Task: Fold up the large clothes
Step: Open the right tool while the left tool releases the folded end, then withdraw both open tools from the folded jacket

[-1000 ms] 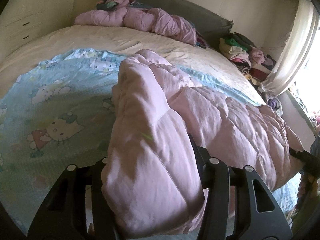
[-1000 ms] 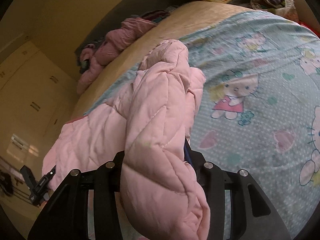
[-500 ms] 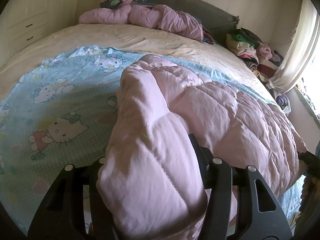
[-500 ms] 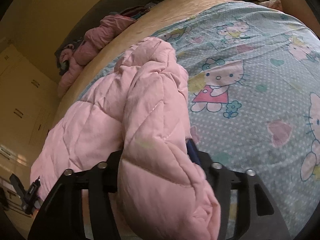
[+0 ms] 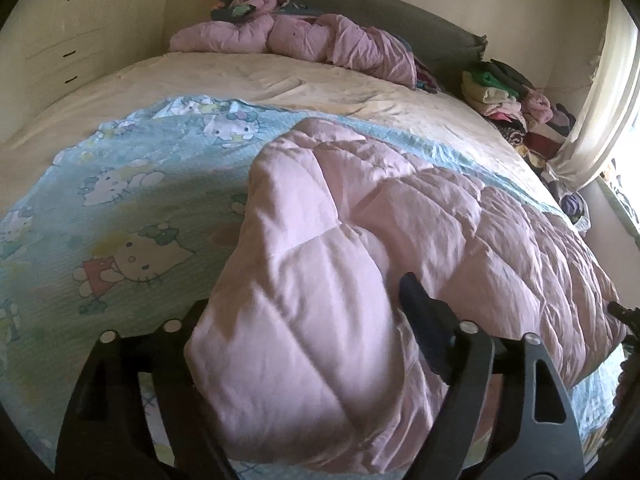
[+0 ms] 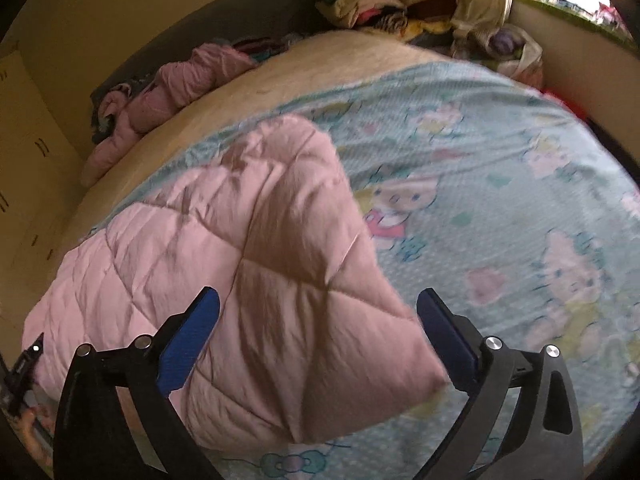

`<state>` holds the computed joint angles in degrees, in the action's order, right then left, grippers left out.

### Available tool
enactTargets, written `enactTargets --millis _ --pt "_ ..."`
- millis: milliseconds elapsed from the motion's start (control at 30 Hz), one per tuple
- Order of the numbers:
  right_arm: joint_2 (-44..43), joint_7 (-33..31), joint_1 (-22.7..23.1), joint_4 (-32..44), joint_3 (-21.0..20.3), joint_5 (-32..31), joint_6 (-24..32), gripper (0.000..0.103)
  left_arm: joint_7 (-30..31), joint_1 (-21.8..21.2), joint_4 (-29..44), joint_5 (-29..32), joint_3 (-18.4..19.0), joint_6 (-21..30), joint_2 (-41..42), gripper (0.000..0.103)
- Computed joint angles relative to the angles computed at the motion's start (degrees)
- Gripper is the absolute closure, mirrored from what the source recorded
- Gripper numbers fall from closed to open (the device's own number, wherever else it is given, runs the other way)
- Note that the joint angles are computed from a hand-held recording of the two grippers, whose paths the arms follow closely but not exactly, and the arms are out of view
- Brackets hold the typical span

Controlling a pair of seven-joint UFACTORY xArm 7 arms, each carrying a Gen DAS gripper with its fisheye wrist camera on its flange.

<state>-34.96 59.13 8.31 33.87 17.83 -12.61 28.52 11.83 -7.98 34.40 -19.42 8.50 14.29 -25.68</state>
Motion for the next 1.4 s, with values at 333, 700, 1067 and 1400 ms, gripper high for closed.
enactTargets --millis 333,700,1067,1400 --pt "-5.9 -0.8 -0.1 -0.5 1.5 -1.3 0.9 0.004 -8.4 7.2 -2.1 8.2 -5.8 -1.8 -4.3 0.010" --pt "-12.0 -3.9 2.5 1.0 3.6 -0.4 2.9 0.004 -10.7 7.7 -5.0 12.7 -5.2 2.4 -15.6 0.009" --pt "-19.6 -3.0 3.9 2.9 9.8 -0.1 6.0 0.004 -13.0 7.8 -12.2 15.1 -7.3 9.7 -33.5 0.009" --pt "-22.8 2.2 8.1 1.6 16.5 1.4 12.0 0.004 -16.9 2.7 -20.9 15.5 -11.5 17.0 -50.5 0.009"
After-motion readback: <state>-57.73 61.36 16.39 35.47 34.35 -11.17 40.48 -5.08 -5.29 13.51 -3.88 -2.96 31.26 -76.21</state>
